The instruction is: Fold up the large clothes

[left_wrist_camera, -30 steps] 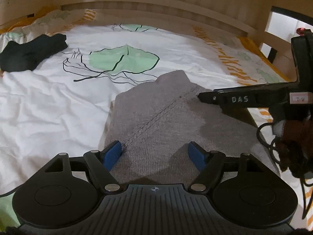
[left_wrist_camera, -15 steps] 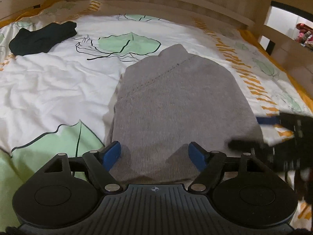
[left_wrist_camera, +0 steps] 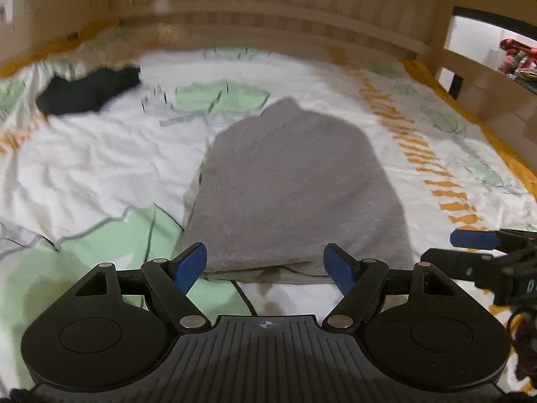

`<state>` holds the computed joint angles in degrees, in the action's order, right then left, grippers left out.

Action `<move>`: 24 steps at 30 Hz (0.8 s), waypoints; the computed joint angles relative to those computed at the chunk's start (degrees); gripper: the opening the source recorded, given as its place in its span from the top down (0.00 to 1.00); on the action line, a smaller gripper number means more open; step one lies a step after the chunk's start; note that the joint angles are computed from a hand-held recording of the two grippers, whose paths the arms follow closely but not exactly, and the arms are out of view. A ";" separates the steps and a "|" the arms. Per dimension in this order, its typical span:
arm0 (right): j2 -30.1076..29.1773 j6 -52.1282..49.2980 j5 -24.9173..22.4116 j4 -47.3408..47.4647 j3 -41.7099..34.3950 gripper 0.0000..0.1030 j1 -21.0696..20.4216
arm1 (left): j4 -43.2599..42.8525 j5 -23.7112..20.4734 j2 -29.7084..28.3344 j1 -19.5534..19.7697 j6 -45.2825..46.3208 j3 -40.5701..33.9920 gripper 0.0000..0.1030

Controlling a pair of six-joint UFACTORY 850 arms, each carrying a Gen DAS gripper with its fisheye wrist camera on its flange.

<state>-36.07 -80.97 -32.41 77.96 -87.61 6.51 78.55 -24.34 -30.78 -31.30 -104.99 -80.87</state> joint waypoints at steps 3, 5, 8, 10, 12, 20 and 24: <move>2.30 1.36 0.11 1.16 2.35 0.00 -0.34 | 2.54 -4.08 0.98 -2.04 -3.07 0.30 0.27; 4.04 1.13 1.31 2.04 4.09 0.00 -0.31 | 1.86 -6.48 1.22 -3.06 -3.32 -0.10 0.27; 6.30 1.02 3.11 3.36 6.43 0.00 -0.21 | -2.74 -10.81 0.77 -4.65 -0.59 -2.16 0.26; 7.39 2.40 3.89 2.87 7.29 0.00 -0.25 | -7.93 -14.84 -0.26 -5.52 3.36 -4.57 0.26; 8.38 4.11 4.68 1.49 7.93 0.00 -0.38 | -11.82 -19.40 -1.62 -6.48 7.28 -7.33 0.27; 12.06 3.71 7.06 2.71 11.36 0.00 -0.82 | -11.86 -19.37 -1.19 -8.33 7.24 -7.04 0.26; 13.58 2.48 8.78 2.86 12.65 0.00 -0.57 | -12.67 -19.20 -0.89 -8.91 7.30 -6.40 0.26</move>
